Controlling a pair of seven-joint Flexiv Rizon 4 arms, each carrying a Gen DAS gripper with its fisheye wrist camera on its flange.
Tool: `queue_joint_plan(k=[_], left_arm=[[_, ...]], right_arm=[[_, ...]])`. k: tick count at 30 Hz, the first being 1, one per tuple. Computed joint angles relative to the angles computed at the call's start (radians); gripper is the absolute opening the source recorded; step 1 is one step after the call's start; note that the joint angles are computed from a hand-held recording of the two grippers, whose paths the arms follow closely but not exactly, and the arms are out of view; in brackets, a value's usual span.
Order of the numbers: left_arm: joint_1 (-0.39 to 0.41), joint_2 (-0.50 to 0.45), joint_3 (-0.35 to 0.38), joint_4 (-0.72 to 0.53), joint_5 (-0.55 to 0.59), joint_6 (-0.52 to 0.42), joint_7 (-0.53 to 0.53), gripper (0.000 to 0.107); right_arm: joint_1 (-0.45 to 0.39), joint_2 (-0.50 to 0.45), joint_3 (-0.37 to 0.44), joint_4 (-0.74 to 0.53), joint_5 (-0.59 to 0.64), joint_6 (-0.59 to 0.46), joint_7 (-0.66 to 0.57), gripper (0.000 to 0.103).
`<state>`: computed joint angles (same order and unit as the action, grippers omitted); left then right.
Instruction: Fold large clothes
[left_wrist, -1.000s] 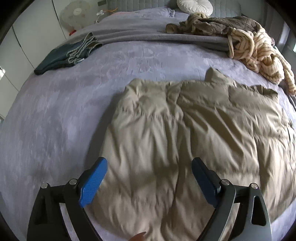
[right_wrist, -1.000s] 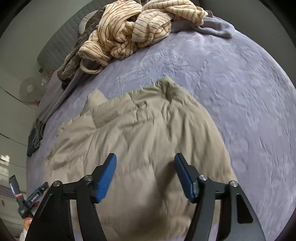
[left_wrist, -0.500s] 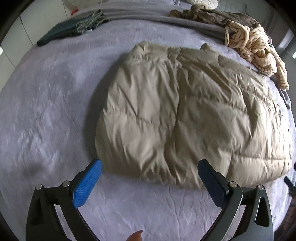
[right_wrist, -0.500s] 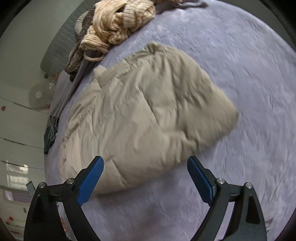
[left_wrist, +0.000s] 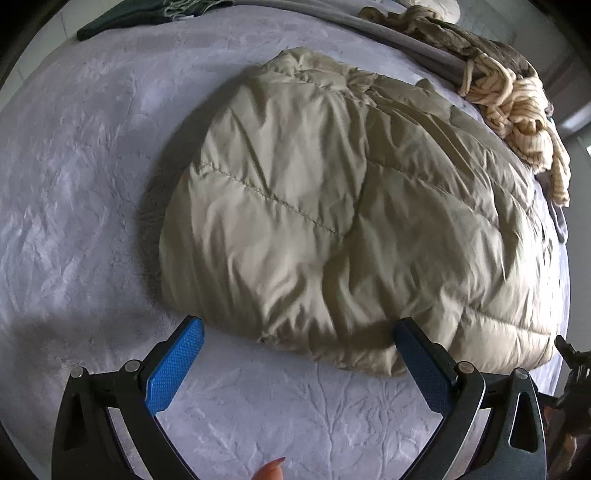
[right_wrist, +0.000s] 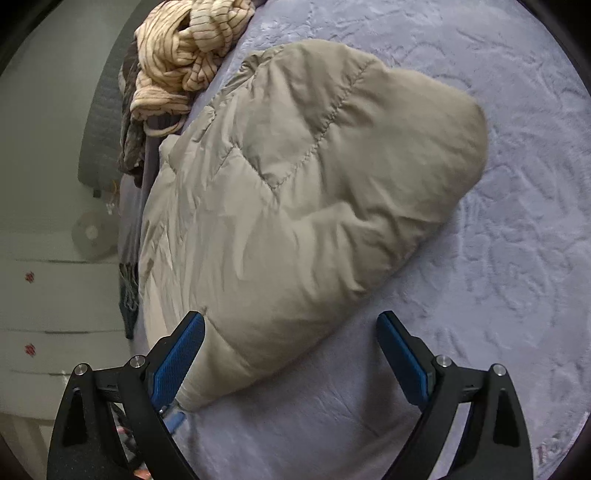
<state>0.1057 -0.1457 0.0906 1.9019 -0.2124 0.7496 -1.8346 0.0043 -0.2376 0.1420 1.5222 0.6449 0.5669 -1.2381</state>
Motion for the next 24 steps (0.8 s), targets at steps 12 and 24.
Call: queue_joint_plan(k=[12,24], left_arm=[[0.037,0.015,0.005,0.096,-0.189,0.104,0.027,0.103],[0.039,-0.054,-0.064,0.181,-0.721,0.277,0.289,0.103]], right_arm=[[-0.032,-0.062,0.030,-0.061,0.157,0.087,0.012,0.103],[-0.048,-0.109,0.043,-0.113,0.163,0.020,-0.013,0.103]])
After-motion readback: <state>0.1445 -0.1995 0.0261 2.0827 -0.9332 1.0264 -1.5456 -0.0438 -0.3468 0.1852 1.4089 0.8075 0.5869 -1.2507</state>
